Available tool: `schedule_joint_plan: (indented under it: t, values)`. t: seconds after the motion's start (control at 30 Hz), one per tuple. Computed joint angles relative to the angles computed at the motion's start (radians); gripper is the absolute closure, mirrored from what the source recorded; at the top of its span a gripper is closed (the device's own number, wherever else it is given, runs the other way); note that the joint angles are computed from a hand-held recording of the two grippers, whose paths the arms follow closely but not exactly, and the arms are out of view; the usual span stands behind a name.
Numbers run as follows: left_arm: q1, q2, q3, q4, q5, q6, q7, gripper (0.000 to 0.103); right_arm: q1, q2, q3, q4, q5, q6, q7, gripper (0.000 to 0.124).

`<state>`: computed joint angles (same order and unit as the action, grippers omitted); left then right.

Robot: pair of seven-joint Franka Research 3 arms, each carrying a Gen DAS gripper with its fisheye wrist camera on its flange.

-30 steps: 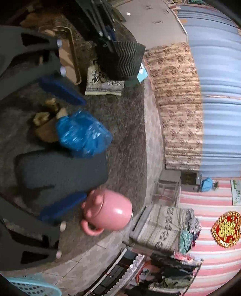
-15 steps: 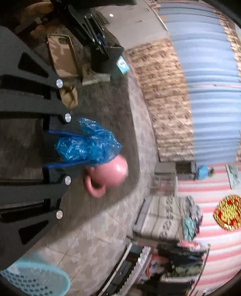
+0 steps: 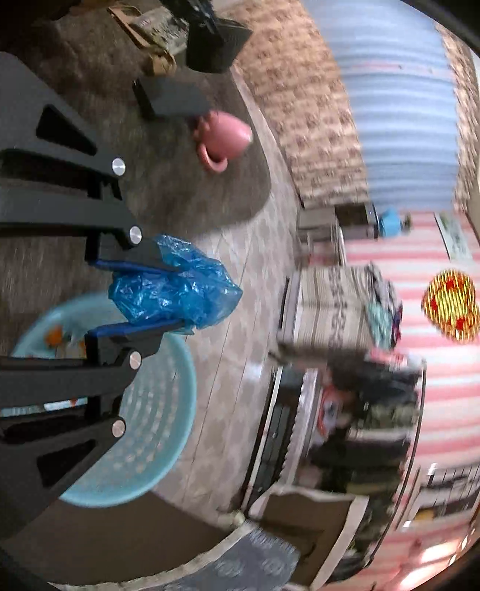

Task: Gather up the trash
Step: 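Carry the black pouch and blue bag over the basket with both tools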

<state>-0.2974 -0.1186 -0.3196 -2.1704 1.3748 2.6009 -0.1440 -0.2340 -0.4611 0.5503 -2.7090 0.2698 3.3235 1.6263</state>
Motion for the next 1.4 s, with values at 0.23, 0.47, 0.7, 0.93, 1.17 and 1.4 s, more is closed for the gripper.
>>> schedule_joint_plan:
  t: [0.23,0.47,0.7,0.93,1.17,1.4]
  values:
    - [-0.072,0.153,-0.01,0.161,-0.003,0.001,0.028,0.087,-0.079,-0.053,-0.043,-0.053,0.02,0.016,-0.002,0.102]
    - [-0.18,0.312,0.025,0.33,-0.013,0.013,0.1,0.087,-0.124,-0.025,-0.048,-0.052,0.041,0.028,-0.026,0.102]
    - [-0.274,0.443,0.076,0.481,-0.093,0.039,0.215,0.087,-0.115,0.003,-0.119,-0.056,0.075,0.034,-0.061,0.102]
    - [-0.354,0.554,0.124,0.639,-0.176,0.076,0.329,0.087,-0.058,0.028,-0.225,-0.07,0.118,0.054,-0.104,0.102]
    - [-0.405,0.69,0.155,0.799,-0.316,0.092,0.495,0.087,0.003,0.069,-0.301,-0.058,0.163,0.071,-0.16,0.102]
    - [-0.401,0.882,0.113,1.042,-0.569,0.056,0.766,0.087,0.066,0.085,-0.364,-0.056,0.208,0.077,-0.174,0.102]
